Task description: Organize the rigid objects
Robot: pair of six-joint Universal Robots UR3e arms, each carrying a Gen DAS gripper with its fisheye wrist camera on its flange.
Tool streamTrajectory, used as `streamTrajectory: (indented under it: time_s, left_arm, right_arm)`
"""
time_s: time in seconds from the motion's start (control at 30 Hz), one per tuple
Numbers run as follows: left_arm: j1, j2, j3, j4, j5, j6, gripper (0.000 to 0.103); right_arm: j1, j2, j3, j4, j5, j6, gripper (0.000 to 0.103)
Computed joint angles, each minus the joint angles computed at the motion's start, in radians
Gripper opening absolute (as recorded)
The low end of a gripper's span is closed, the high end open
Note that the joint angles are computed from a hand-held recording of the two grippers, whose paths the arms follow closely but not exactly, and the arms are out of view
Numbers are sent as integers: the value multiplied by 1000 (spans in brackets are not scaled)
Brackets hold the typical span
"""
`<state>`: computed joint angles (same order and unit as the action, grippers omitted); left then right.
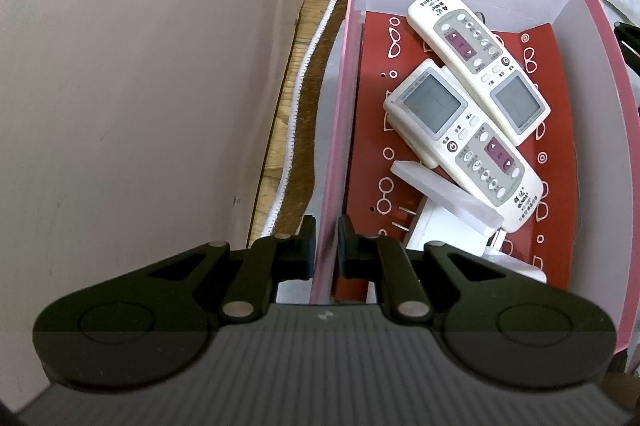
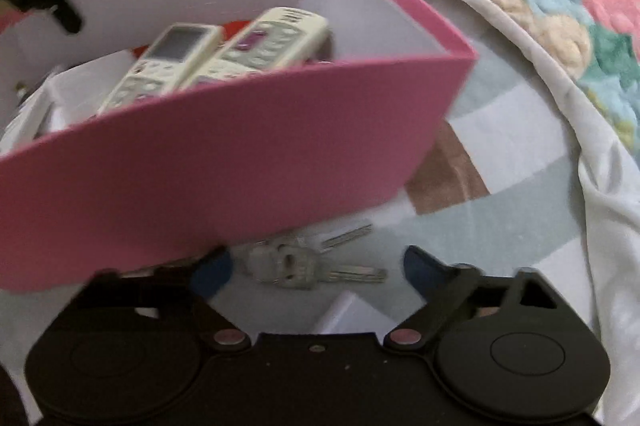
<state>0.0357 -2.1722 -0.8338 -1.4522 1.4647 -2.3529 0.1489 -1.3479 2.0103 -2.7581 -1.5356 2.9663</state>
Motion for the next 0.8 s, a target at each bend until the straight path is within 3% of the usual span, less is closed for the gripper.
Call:
streamTrajectory:
  time_s: [0.07, 0.13, 0.23, 0.37, 0.4, 0.43, 0.47, 0.5, 0.67, 0.7, 0.77, 0.8]
  left_arm:
    - [-5, 4, -12, 13, 5, -2, 10]
    - [-9, 9, -27, 26, 10, -8, 10]
    - [-11, 18, -46, 42, 12, -11, 10]
    - [-13, 28, -67, 59, 17, -11, 10]
    - [-13, 28, -68, 60, 17, -12, 10]
    - [-13, 29, -69, 61, 18, -13, 11]
    - [-13, 29, -68, 60, 18, -13, 11]
    - [-12, 29, -69, 60, 18, -12, 11]
    - [-15, 31, -71, 63, 28, -20, 11]
    - [-15, 31, -71, 64, 29, -23, 11]
    - [-16, 34, -78, 70, 31, -26, 11]
    - [-17, 34, -79, 72, 33, -27, 11]
  right_arm:
    - [-51, -13, 12, 33, 67, 55, 101]
    - [-43, -17, 7, 45, 60, 36, 100]
    - [-30, -29, -25, 105, 56, 75, 84]
    - [12, -60, 14, 71, 15, 112, 81]
    - [17, -69, 32, 52, 9, 124, 76]
    - [22, -87, 61, 25, -2, 149, 64]
    - [29, -100, 77, 15, -25, 178, 42]
    - [16, -127, 108, 0, -9, 212, 32]
    - [3, -197, 221, -77, -28, 280, 31]
    - [-3, -205, 238, -91, -30, 282, 27]
    - [11, -218, 263, -127, -48, 279, 7]
    - [28, -219, 261, -125, -59, 254, 7]
